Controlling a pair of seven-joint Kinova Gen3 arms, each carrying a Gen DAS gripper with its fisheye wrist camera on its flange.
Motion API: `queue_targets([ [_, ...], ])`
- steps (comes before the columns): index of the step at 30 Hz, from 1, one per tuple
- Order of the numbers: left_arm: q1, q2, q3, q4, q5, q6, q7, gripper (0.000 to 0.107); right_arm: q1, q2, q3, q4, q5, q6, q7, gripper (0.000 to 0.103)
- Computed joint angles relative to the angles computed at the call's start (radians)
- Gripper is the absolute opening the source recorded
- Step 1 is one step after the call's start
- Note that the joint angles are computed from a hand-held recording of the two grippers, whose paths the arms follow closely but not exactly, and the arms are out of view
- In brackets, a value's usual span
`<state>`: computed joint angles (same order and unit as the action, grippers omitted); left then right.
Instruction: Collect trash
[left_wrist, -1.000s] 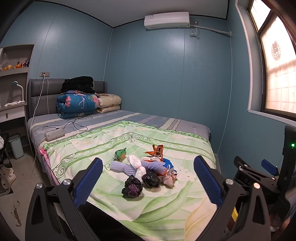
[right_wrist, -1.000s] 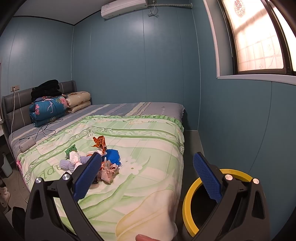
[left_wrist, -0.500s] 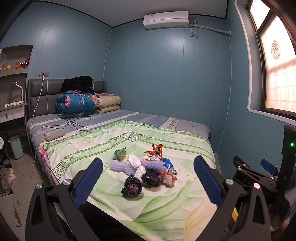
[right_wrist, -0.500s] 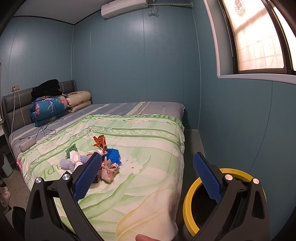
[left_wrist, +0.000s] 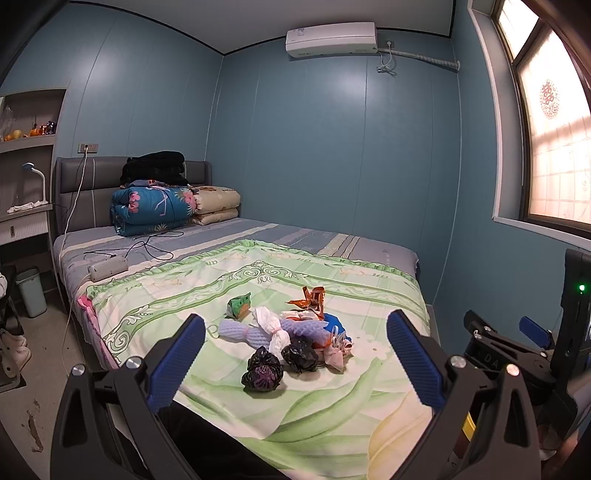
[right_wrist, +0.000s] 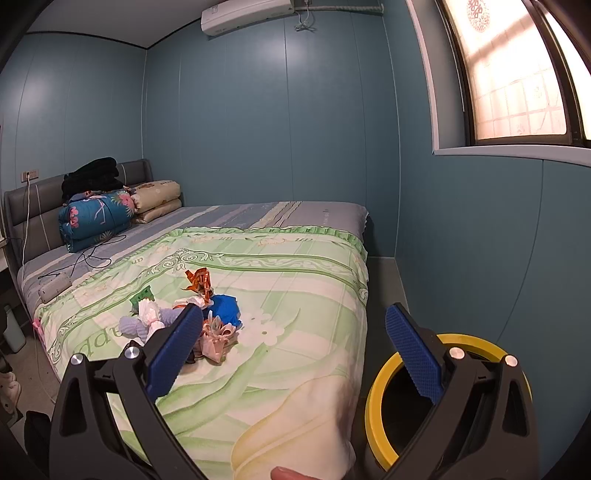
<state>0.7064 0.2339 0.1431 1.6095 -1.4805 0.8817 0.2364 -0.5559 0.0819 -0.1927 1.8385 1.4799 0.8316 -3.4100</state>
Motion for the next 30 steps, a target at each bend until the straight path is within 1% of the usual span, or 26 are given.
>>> queue_targets([
  [13,0.002,0.004,-0.002,-0.007,0.003,0.002,-0.003,0.095,0.005,0.002,0.003,0.001,-0.001,-0.011,-0.004,0.095],
  [30,-0.001,0.001,-0.004,-0.004,0.009,-0.009,-0.003,0.095,0.0,0.01,0.005,0.002,0.003,0.0,-0.017,0.095],
])
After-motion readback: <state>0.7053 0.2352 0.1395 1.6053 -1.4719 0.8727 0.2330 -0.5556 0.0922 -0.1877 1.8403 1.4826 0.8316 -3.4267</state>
